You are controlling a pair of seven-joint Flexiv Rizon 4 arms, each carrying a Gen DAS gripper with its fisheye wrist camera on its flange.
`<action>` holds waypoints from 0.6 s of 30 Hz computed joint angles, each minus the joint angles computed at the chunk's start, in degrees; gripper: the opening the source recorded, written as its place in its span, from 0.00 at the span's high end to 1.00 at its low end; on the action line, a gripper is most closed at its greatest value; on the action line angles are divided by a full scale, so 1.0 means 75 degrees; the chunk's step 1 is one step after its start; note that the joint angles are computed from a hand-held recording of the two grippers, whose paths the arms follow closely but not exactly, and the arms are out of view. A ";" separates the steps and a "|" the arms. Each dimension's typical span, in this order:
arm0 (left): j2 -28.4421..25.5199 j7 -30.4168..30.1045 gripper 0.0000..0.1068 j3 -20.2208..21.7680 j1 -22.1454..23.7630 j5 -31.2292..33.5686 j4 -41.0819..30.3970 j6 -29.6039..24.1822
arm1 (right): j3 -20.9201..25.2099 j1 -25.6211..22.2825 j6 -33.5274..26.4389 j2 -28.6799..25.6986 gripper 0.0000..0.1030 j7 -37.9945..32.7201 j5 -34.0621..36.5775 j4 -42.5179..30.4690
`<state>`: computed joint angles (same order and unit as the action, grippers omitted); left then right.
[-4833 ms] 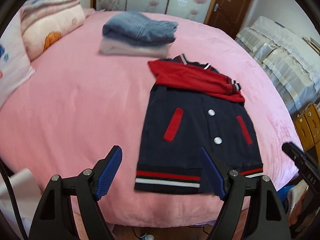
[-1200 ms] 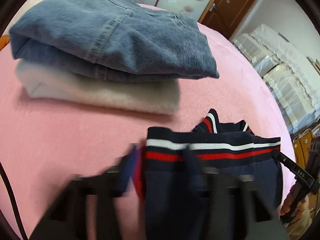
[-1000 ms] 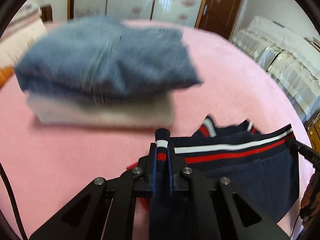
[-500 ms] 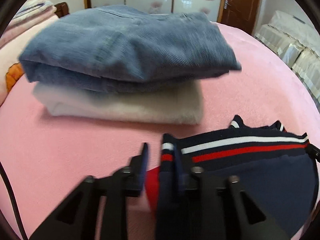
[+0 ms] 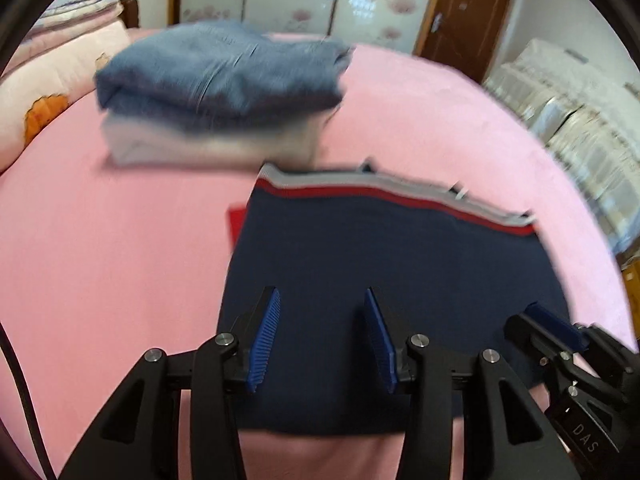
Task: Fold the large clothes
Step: 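Lift the hem with both grippers and fold it toward the collar, then open both grippers and withdraw from the folded jacket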
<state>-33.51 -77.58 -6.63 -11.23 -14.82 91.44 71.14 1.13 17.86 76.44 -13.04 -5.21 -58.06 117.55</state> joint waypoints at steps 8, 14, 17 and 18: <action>0.0058 0.0949 0.64 -0.0716 0.0751 -0.0746 0.0703 0.0454 | -0.0099 -0.0397 0.0304 0.0258 1.00 0.0241 -0.0349 0.0777; 0.0014 0.0340 0.52 -0.0173 0.0449 -0.0618 0.0541 0.0161 | 0.0112 -0.0912 -0.0329 0.0814 1.00 0.0877 -0.0599 0.1391; 0.0066 0.0325 0.51 -0.0227 0.0519 -0.0689 0.0605 0.0123 | 0.0202 -0.0984 -0.0369 0.0789 1.00 0.0849 -0.0587 0.1374; 0.0077 0.0288 0.51 -0.0182 0.0484 -0.0649 0.0595 0.0108 | 0.0267 -0.0936 -0.0607 0.0790 1.00 0.0739 -0.0520 0.1309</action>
